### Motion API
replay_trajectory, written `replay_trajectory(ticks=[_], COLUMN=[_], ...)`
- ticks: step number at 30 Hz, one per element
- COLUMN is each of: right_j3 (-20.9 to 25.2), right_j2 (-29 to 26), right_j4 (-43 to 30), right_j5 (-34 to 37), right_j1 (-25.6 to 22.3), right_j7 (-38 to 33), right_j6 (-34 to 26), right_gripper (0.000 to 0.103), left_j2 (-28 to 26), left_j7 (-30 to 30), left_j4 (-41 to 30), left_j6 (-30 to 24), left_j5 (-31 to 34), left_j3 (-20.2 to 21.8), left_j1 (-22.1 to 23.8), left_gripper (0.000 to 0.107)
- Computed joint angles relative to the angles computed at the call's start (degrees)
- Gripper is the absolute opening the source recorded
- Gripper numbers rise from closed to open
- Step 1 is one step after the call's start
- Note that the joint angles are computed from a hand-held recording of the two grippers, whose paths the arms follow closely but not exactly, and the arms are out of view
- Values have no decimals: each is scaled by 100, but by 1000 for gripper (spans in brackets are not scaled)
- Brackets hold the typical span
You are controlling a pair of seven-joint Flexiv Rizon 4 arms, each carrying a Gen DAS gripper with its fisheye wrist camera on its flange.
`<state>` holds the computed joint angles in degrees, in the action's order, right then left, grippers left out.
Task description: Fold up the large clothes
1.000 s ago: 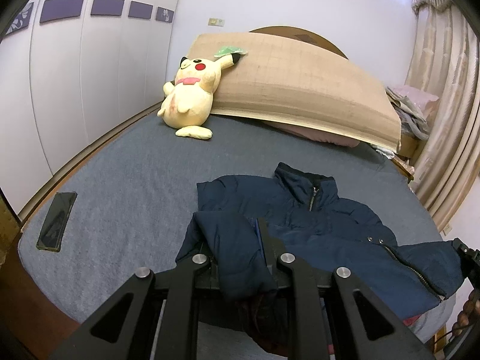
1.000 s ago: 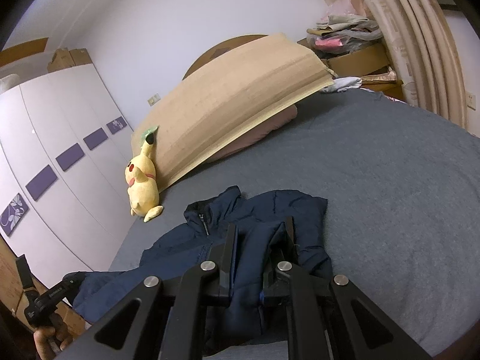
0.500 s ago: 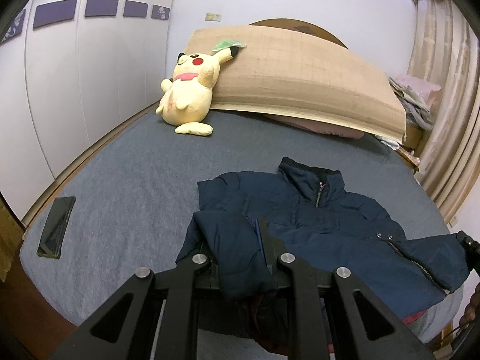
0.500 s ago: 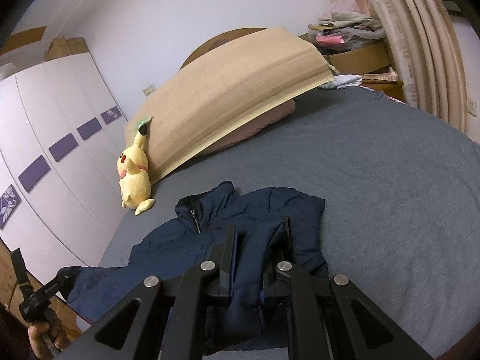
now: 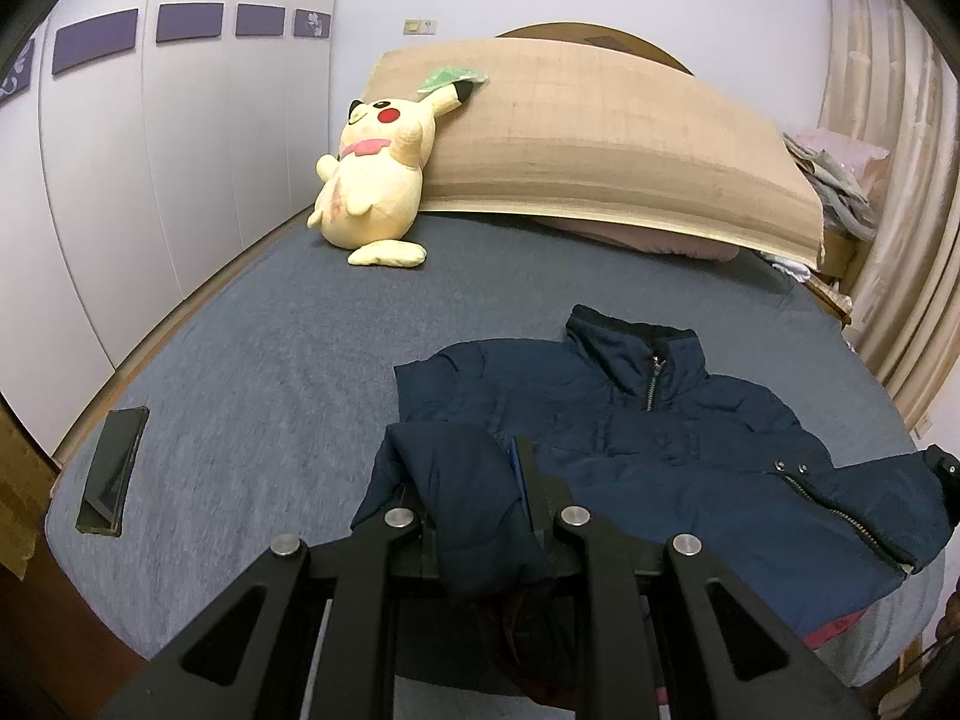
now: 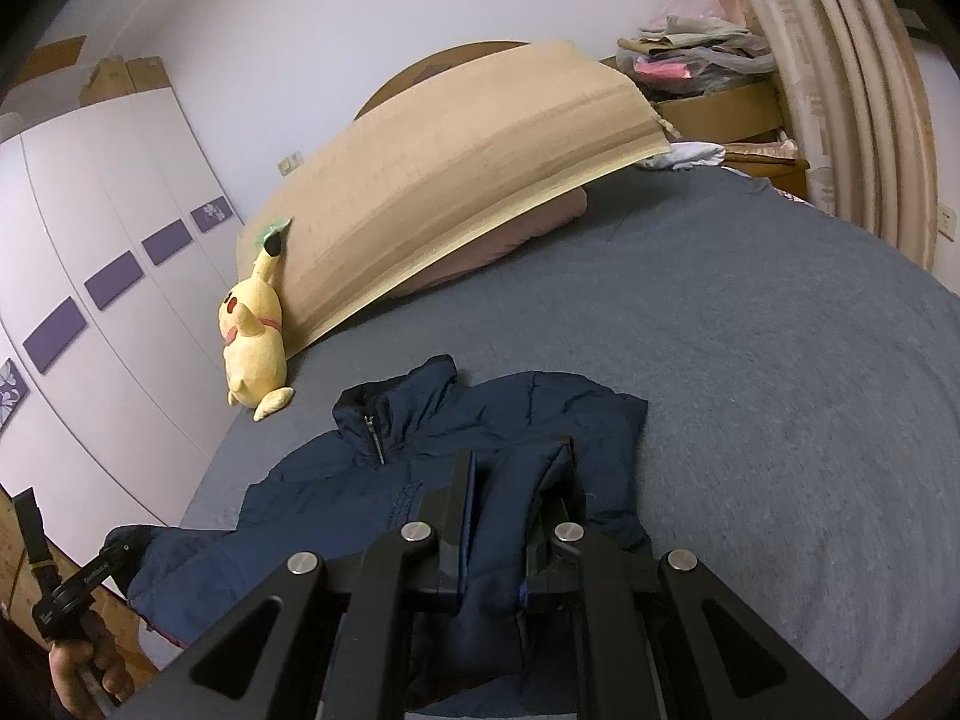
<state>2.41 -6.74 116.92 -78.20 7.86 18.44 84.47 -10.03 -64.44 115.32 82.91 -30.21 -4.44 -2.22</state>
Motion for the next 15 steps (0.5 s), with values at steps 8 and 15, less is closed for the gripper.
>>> replay_trajectory(ticks=[8, 15], right_j3=[-51, -140], right_j2=[-169, -391], right_j4=[-77, -212], right_j5=[377, 1068], right_j1=[58, 223], right_j7=[-334, -943], right_j6=[37, 36], right_gripper=[11, 11], left_j2=[-208, -470], left_j7=[-272, -607], left_j4=[-245, -595], left_j6=[-122, -373], left_j5=[392, 735], left_j3=[86, 171], left_j1=[-26, -35], left_gripper=[17, 17])
